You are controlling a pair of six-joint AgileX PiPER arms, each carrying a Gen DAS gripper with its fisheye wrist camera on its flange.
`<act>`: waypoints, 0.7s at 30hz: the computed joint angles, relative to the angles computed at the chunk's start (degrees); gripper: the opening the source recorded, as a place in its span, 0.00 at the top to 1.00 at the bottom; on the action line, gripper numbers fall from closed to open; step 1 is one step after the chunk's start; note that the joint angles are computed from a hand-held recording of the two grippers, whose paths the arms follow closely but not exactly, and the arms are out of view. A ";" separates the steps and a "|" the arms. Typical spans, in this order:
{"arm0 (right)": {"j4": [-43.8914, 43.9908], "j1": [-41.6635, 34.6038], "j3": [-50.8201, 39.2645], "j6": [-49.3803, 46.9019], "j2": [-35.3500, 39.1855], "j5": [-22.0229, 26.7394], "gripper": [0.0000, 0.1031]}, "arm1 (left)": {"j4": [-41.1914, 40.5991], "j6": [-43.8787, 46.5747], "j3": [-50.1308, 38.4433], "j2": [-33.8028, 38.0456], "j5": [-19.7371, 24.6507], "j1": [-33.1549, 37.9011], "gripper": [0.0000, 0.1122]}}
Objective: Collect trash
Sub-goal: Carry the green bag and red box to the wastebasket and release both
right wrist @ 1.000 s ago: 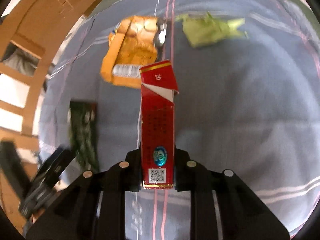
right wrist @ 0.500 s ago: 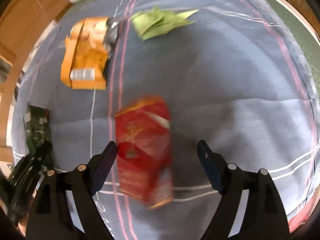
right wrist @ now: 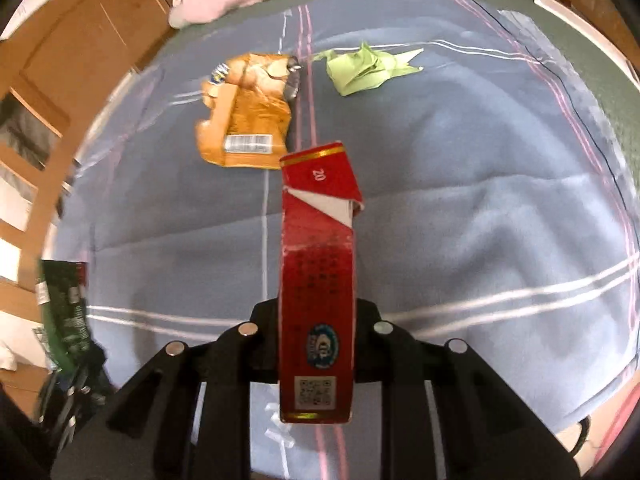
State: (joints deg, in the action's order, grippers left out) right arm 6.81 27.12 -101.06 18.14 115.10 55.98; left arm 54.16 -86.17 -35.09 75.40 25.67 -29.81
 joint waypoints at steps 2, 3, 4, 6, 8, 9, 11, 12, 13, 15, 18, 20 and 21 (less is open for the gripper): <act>0.88 -0.38 3.49 -0.65 -3.24 -1.14 0.78 | 1.46 -2.11 0.65 -0.94 -0.12 -0.68 0.82; 0.93 0.47 4.64 0.26 -4.15 -2.33 0.78 | 2.32 -3.10 1.08 -1.53 -0.46 -0.85 0.82; 0.53 2.62 6.07 2.11 -3.17 -5.82 0.78 | 3.25 -4.11 1.45 -2.03 -0.49 -1.15 0.82; -0.16 3.55 10.73 3.49 -5.09 -8.90 0.78 | 4.71 -5.86 2.16 -2.73 -0.37 -1.76 0.82; -2.02 6.32 9.62 6.84 -2.40 -11.33 0.78 | 4.99 -6.35 2.60 -3.37 0.00 -2.06 0.82; -3.30 8.10 11.55 9.06 -2.63 -13.35 0.78 | 5.05 -6.61 2.84 -3.65 0.00 -2.02 0.82; -3.95 8.85 14.00 9.72 -4.17 -14.71 0.78 | 5.01 -6.82 3.30 -4.28 -0.56 -1.56 0.82; -4.18 9.30 15.30 9.96 -4.74 -15.69 0.78 | 4.99 -6.73 3.42 -4.46 -0.80 -1.27 0.82; -4.46 9.58 15.70 10.21 -5.00 -15.95 0.78 | 5.02 -6.87 3.46 -4.58 -0.78 -1.20 0.82; -4.57 10.09 15.74 10.45 -4.68 -16.35 0.78 | 5.20 -7.25 3.61 -4.82 -0.91 -1.07 0.82; -5.12 10.55 14.44 10.52 -3.50 -15.25 0.78 | 5.70 -8.09 4.03 -5.18 -1.40 -0.90 0.82; -5.05 10.31 15.22 10.62 -4.06 -15.53 0.78 | 5.77 -8.28 4.48 -5.74 -2.25 -0.56 0.82; -4.01 9.89 16.14 10.17 -4.90 -16.37 0.78 | 5.74 -8.27 4.69 -5.95 -2.79 -0.37 0.82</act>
State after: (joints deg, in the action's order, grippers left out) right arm 2.80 37.01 -84.92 28.31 110.20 39.61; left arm 59.90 -94.45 -30.40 69.44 22.88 -30.19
